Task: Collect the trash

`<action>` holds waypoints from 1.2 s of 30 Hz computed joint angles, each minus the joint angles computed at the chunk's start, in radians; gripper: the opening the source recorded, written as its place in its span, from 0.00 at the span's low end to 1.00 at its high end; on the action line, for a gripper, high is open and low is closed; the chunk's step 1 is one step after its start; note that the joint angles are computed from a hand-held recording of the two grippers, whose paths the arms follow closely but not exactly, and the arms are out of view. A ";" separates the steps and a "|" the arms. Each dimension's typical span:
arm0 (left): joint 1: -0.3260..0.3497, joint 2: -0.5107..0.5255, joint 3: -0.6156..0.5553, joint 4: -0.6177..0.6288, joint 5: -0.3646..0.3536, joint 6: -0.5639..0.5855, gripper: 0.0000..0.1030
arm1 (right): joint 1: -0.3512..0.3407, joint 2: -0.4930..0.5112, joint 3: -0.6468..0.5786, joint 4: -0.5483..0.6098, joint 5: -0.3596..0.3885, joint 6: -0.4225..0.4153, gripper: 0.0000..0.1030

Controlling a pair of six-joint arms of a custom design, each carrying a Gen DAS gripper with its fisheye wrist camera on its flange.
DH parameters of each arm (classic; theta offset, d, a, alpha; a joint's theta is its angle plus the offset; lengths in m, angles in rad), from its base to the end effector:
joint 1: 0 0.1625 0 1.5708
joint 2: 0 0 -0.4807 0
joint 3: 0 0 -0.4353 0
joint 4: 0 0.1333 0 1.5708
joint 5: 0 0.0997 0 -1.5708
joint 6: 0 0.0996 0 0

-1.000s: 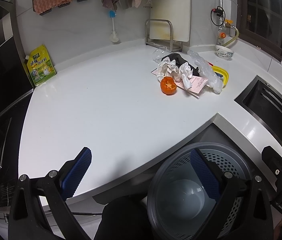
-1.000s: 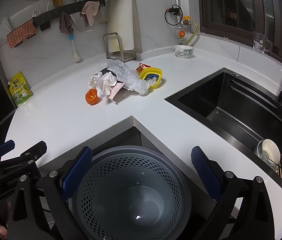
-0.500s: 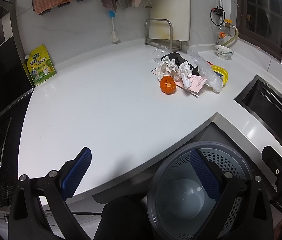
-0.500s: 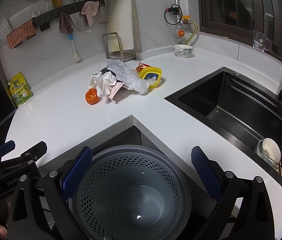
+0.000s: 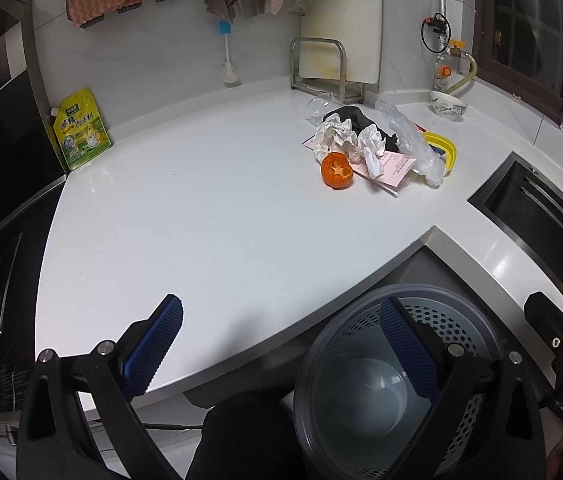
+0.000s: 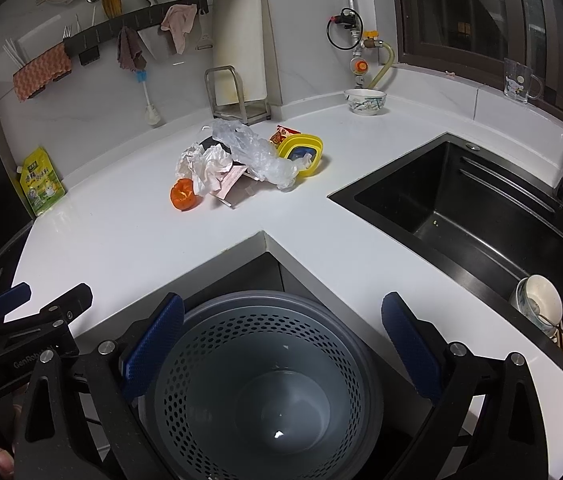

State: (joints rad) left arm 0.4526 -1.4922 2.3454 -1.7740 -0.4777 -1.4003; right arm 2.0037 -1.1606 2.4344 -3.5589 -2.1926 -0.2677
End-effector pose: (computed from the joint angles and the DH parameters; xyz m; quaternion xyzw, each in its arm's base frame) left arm -0.2408 -0.3637 0.2170 0.0505 0.8249 -0.3852 0.4106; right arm 0.2560 -0.3746 0.1912 0.2057 -0.8745 0.3554 0.2582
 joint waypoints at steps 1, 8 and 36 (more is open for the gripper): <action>0.001 -0.003 0.007 -0.018 0.001 0.007 0.94 | -0.004 -0.001 0.000 0.001 0.009 0.002 0.92; 0.038 0.011 0.003 -0.089 0.026 0.072 0.94 | -0.046 0.000 -0.020 0.016 0.075 -0.046 0.92; 0.339 0.305 -0.166 -0.845 0.099 0.723 0.94 | -0.168 0.199 -0.469 0.307 0.302 -0.340 0.92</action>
State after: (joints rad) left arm 0.7916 -1.1874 2.1793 -2.6188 -0.3790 -0.6772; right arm 1.8358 -0.9617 1.9658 -3.2514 -1.8907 -0.6076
